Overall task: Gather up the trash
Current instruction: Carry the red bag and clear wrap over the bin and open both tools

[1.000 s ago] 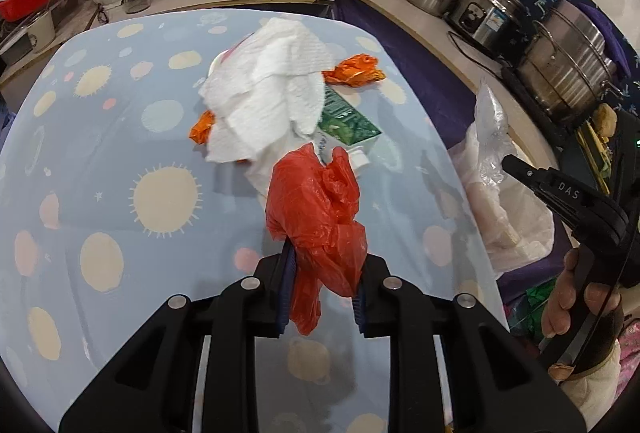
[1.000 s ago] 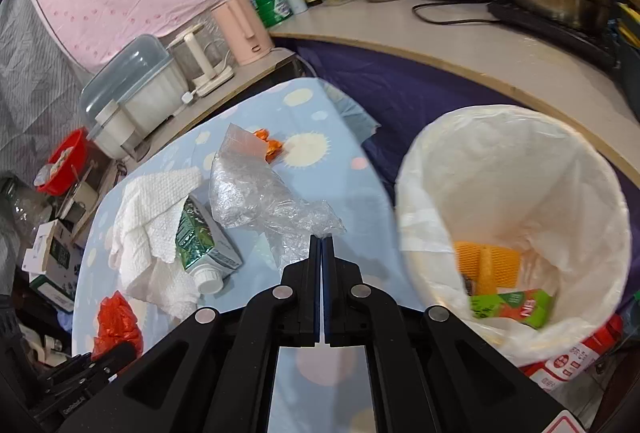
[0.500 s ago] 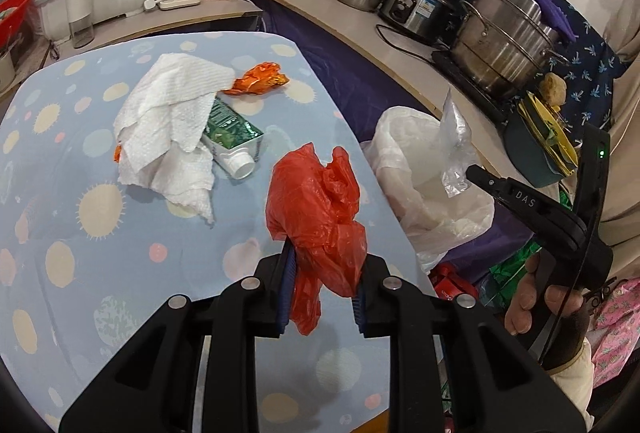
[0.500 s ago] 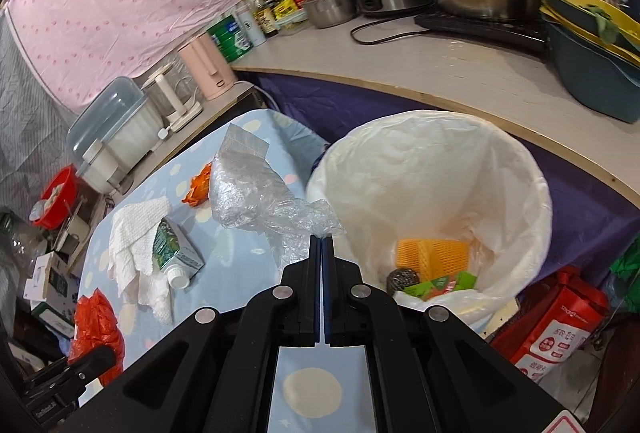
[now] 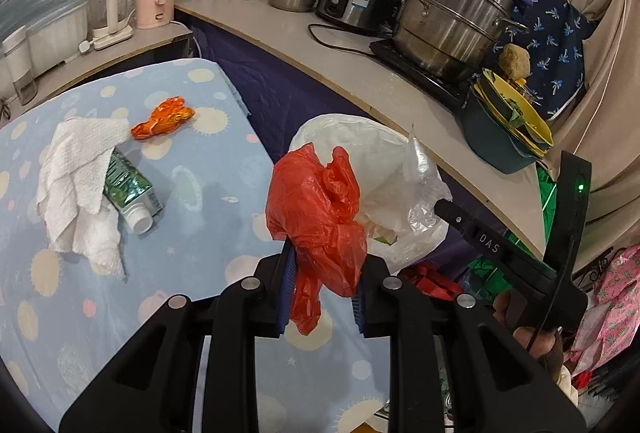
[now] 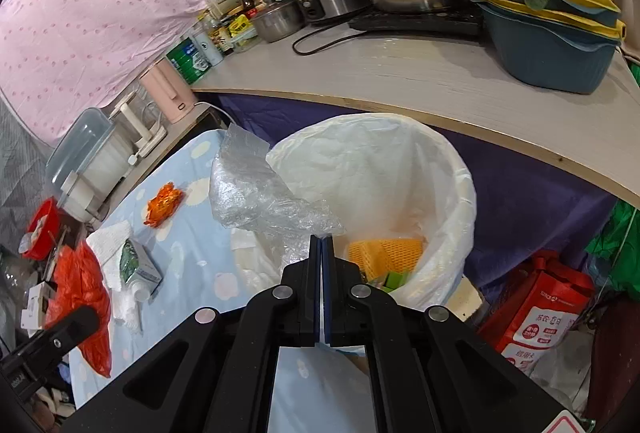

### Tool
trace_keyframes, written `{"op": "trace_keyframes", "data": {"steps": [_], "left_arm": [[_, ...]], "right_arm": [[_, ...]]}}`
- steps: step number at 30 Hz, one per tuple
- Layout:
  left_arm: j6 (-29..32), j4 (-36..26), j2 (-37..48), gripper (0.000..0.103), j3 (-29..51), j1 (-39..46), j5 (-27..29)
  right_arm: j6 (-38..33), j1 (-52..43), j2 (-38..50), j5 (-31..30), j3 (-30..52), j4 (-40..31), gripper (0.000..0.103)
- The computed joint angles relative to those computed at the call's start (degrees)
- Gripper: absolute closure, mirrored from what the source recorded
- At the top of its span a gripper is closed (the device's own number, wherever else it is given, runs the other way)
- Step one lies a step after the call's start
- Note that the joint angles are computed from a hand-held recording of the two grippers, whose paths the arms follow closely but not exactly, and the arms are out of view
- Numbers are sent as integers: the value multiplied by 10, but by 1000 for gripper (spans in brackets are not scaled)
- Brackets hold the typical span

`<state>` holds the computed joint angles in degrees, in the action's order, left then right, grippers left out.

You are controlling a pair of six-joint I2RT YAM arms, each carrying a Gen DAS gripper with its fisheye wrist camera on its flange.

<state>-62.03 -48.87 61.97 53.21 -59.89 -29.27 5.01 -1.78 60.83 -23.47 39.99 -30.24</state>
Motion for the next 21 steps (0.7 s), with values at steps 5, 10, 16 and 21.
{"op": "trace_keyframes", "data": {"steps": [5, 10, 16, 21], "left_arm": [[55, 51, 60, 80, 31, 28, 24], [104, 93, 122, 80, 68, 54, 48], [139, 130, 184, 80, 105, 85, 77], [152, 155, 219, 80, 120, 103, 98]], "right_arm": [[-11, -34, 23, -14, -1, 9, 102], [-14, -50, 46, -20, 7, 20, 102], [-11, -53, 69, -17, 21, 32, 101], [-6, -47, 77, -8, 28, 43, 96]]}}
